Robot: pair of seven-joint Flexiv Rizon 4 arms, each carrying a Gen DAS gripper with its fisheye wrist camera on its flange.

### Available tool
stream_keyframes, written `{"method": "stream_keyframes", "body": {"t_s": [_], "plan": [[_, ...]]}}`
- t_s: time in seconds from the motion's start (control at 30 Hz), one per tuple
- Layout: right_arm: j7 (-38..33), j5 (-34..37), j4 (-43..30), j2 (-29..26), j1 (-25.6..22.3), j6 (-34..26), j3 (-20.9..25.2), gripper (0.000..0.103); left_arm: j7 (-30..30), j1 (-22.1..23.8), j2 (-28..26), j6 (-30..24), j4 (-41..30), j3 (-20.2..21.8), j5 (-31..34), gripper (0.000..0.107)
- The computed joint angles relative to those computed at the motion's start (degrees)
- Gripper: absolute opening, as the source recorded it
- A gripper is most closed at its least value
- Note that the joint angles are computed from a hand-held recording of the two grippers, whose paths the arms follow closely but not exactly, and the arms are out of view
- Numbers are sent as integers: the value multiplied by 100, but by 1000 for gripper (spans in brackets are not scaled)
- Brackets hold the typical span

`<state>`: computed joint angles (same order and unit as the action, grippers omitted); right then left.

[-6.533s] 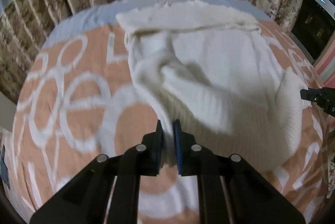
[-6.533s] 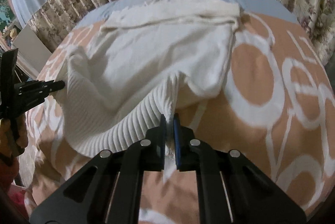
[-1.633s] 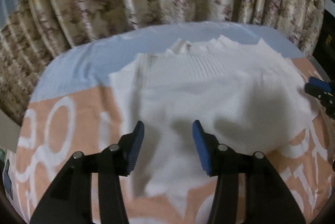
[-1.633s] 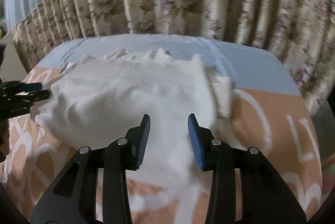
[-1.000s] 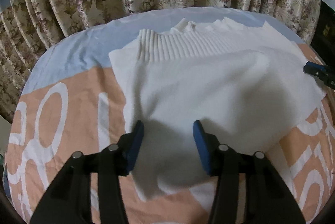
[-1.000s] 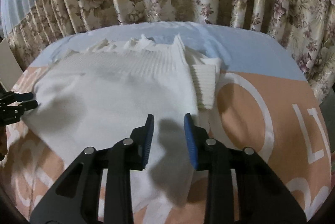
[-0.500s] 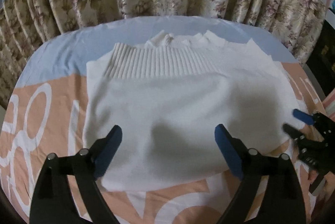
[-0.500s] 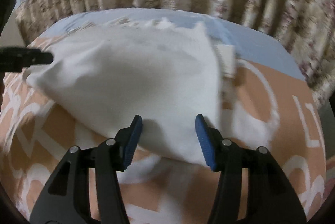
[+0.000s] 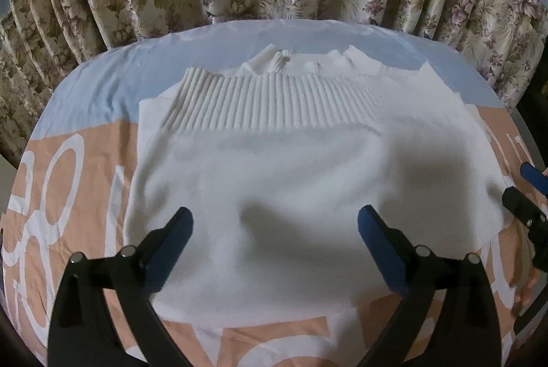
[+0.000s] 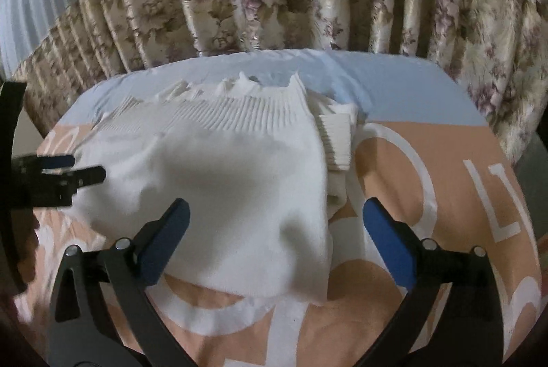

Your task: Fold small clothes

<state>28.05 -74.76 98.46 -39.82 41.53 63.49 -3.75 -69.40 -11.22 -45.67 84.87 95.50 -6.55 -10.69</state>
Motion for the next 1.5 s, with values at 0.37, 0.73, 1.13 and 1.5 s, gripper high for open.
{"method": "stream_keyframes", "body": {"t_s": [0.37,0.73,1.13,1.5], "plan": [[-338,666,-57,-206,-166,135,-20,100,-266,-293,-261,-404,-521,258,29,98],[-635,1307,-186,-580,-187,1238,-406,96,-640,-526,-604,-633,-1047,566,247,99],[-565,1920,-145,-723,365,2233,-1296,72,-883,-647,-699,-815,-1284,738,446,101],[-1171,2687,-336,-826,648,2101,-1493,28,-1227,-814,-812,-967,-1535,975,744,102]]}}
